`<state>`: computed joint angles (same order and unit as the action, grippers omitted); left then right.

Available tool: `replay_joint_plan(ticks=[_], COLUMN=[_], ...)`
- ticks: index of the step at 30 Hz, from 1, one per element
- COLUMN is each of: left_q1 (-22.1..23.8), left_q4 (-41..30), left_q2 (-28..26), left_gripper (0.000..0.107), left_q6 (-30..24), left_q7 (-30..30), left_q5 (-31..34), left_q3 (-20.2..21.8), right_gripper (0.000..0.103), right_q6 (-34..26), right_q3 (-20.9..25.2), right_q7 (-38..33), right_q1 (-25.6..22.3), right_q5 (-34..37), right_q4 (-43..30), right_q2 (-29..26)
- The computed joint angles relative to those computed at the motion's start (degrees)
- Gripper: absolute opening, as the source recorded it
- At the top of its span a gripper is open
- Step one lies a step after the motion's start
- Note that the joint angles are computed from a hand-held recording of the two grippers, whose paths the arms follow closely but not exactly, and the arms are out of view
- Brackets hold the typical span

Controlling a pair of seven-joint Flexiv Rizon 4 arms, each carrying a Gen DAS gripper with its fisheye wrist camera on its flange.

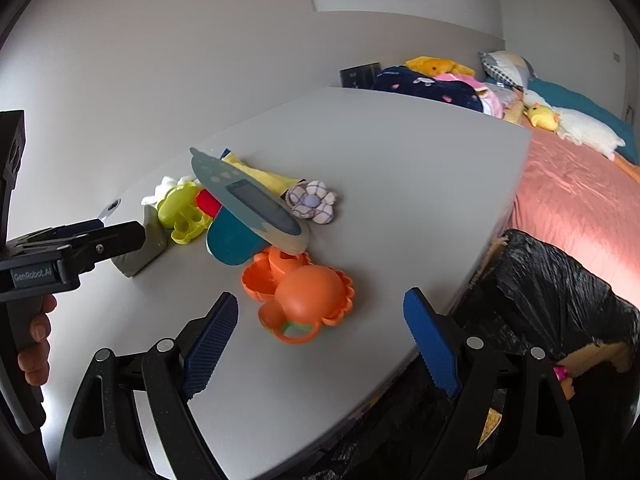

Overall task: Collect trash
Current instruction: 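Return both grippers to the table toward the remaining toys, then grasp the grey tape corner with the left gripper while the right grasps the orange toy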

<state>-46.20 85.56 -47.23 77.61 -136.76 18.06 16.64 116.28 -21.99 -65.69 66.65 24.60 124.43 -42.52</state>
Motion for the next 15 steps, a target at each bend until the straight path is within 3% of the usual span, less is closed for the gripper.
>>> replay_joint_plan(ticks=[9, 15], left_q1=[1.5, 3.6], left_q4=[-0.9, -0.7], left_q2=[-1.9, -2.4], left_gripper=[0.096, 0.082], left_q6=[-1.6, -2.6], left_q7=[-1.4, -0.8], left_q5=[-0.6, -1.3], left_q3=[0.8, -0.9], right_gripper=[0.085, 0.085], right_q6=[0.3, -0.3], right_q3=[2.4, 0.5], right_q7=[-2.7, -4.7], right_q1=[-3.5, -1.0], right_q5=[-4.0, -3.0], right_q4=[-3.8, -4.7], right_q2=[-2.4, -4.0])
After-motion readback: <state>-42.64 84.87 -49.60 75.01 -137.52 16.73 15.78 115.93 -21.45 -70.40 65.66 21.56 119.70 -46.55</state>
